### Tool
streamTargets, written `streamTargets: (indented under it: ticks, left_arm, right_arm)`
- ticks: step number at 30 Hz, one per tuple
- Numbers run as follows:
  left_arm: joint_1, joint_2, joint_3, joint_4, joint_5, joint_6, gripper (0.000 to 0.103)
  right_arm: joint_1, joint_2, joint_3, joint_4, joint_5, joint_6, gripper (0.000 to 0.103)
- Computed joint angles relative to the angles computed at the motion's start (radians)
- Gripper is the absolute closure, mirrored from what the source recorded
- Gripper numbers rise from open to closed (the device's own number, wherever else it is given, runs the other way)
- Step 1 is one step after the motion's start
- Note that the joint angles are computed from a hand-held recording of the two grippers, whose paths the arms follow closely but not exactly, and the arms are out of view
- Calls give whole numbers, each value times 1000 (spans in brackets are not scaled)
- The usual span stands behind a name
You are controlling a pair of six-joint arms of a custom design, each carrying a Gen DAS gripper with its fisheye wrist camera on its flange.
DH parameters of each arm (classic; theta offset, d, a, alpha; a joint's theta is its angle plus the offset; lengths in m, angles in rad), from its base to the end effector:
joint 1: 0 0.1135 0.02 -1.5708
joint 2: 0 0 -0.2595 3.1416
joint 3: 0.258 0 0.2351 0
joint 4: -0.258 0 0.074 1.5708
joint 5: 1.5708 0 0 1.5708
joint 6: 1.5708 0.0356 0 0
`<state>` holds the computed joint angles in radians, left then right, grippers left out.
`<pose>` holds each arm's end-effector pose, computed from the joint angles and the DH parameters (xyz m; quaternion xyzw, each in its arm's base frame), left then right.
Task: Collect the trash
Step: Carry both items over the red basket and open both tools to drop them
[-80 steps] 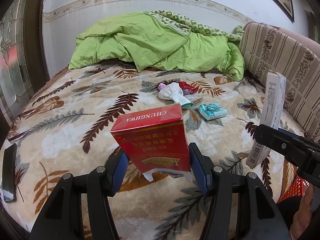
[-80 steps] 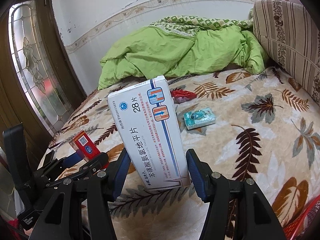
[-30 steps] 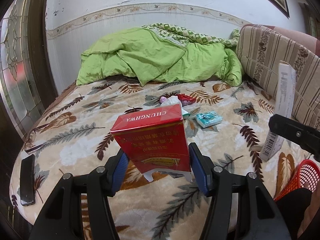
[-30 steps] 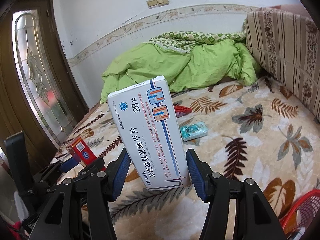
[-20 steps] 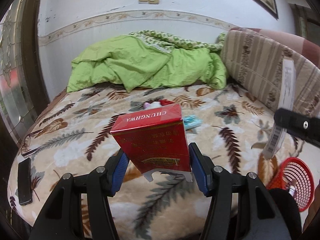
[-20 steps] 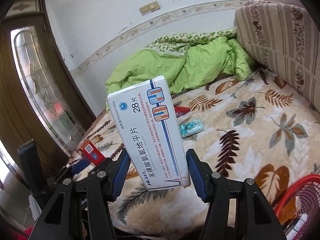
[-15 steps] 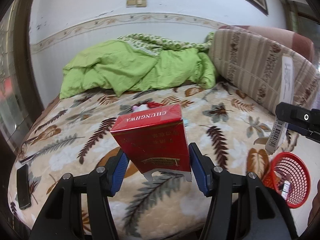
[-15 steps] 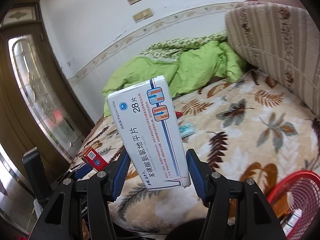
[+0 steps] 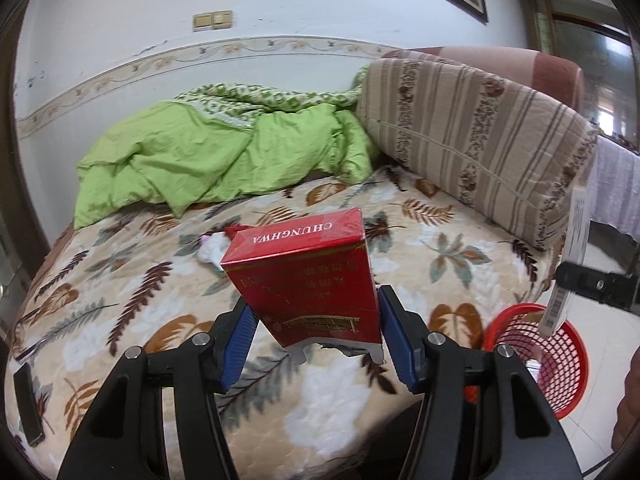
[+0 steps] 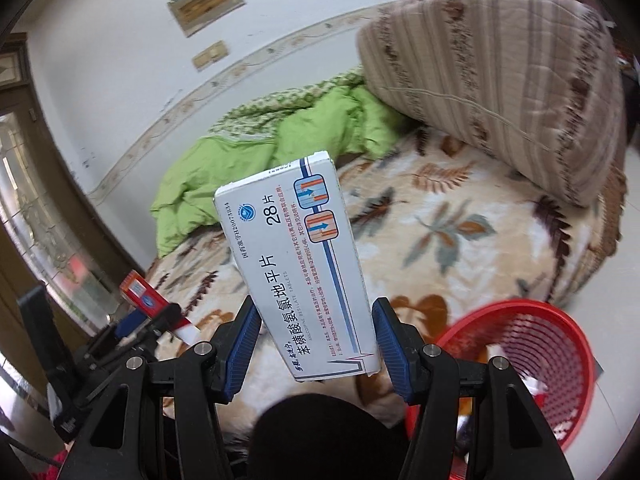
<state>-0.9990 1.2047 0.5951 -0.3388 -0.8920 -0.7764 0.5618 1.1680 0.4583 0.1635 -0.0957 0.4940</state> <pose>0.1337 -0.1566 0.1966 -0.0359 0.8682 0.0449 0.4929 0.1872 0.1218 0.1928 -0.0529 0.8693 0.2826 0.4020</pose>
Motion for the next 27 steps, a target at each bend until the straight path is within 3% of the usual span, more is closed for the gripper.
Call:
streamTargets:
  ticks: [6,12,19,27]
  left_arm:
    - [-3,70,51,73,54,62,45]
    - [14,142,109,172,216,133,45]
    - [59,348,226,270,521,162,45]
    - [36,592,395,268,651,167,45]
  right_arm:
    - [-119,-68,-44,-57,-38,-16,42]
    - [-232,-135,-71,-145,-65,-52,42]
    - [-440,-158,-133,-183,-174,-104,42]
    - [-620,-108,-165,-176,-271,-181,42]
